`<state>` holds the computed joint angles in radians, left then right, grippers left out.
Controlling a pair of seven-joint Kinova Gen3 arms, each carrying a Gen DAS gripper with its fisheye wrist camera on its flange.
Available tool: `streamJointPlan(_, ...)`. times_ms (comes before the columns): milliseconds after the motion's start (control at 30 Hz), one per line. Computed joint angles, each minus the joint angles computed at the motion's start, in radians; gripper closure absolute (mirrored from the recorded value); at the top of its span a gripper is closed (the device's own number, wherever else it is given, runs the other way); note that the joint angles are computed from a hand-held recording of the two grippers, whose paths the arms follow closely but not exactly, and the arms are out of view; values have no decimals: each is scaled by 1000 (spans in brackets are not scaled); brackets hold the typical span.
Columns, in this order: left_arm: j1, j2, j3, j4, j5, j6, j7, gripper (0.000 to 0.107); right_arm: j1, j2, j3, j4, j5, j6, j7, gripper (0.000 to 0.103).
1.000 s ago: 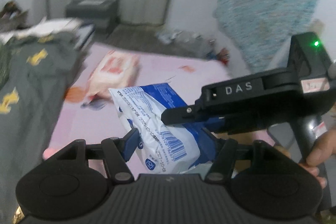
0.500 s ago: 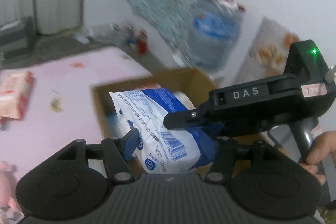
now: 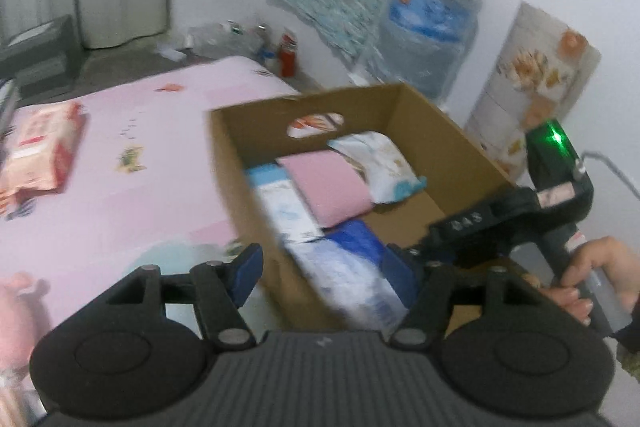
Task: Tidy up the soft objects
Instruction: 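Move the right gripper to the pink plush toy and grasp it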
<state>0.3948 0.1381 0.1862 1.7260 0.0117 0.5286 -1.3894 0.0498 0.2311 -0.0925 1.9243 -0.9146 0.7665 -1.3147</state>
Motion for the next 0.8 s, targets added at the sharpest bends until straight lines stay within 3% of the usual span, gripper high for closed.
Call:
streamJointPlan(133,-52,-93,-25,86,29,-23,-14,40,-36,12,-6,-7,8,-37,-80,61)
streamJointPlan(267,-96,-179,-34,179,-21,-34,49,39,-46,11,-37,4,-39,-87,-70,61)
streamJointPlan(400,-149,-242,-73,247,49,-26,19,39,-55,18,-51,-3,-76,-99,-65,60)
streamJointPlan(567,-197,-346,-151,341,171,-49,-54,36,-87,0,-42,-24,-12,-106,-149,53)
streamJointPlan(800,-310,-471,-137,411,101,-55,-4,35,-140,-114,-25,-18,112,-173,-248,40)
